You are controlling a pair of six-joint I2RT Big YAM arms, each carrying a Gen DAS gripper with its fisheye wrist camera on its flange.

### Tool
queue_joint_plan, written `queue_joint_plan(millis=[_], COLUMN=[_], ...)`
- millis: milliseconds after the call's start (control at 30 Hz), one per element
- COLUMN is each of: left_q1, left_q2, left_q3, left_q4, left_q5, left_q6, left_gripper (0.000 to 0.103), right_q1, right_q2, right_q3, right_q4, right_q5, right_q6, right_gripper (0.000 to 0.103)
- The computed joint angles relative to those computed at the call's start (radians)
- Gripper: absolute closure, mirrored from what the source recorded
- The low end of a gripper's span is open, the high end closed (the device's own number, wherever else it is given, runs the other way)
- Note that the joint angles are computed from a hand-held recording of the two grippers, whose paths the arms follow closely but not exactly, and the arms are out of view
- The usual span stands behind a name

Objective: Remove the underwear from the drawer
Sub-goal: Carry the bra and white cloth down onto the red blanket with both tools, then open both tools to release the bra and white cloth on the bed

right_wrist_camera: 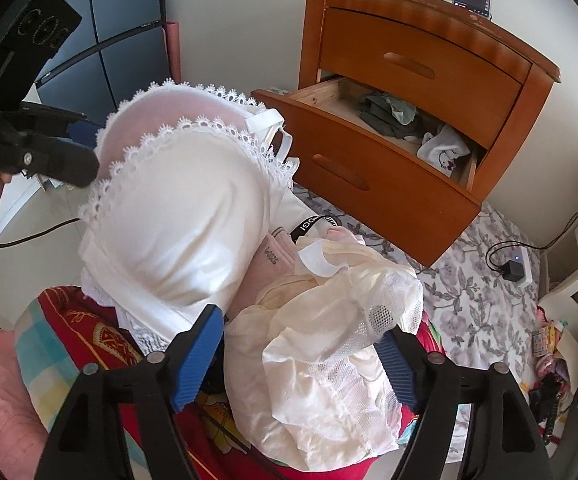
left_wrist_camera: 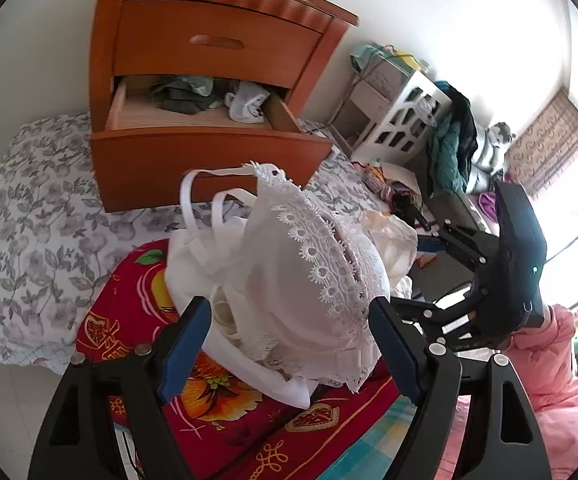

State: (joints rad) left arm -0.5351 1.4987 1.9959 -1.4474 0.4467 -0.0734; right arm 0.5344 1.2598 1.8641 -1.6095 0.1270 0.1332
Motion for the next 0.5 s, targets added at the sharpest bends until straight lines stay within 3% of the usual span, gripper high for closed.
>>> queue_joint_plan(millis=[200,333,367,467,500], left_q1=[0.018,0.04,0.04,0.031,0.044], left_q2=[0.007,0.005,-0.003,-0.021,-0.025], left_q3=[-0.016,-0.027,-0.033,-0.03,-0.032], left_q4=[0.005,0.021,0.039,0.067,0.073], left_q5=[0.021,0.117,0.103,-0.069,-0.097], left_q6=[-0.019,-0.071,-0.077,-0.063,-0.07], left_gripper=[0.022,0.022,0.022,0.022,0.022], right_q1=[0.0,-0.005,-0.008,-0.013,-0.014], right_q2=[-0.002,-0.005,-0.006,-0.008,-0.009], right_q3=[0.004,0.001,0.0,0.0,0.001], right_q4=[0.003,0.004,0.005,0.007,0.009], right_q5=[-0.011,-0.014,-0.016,-0.016,-0.015], right_q6=[0.006,0.009,0.009,0.014,0.014], right_gripper=[0.022,0.022,0.022,0.022,0.022])
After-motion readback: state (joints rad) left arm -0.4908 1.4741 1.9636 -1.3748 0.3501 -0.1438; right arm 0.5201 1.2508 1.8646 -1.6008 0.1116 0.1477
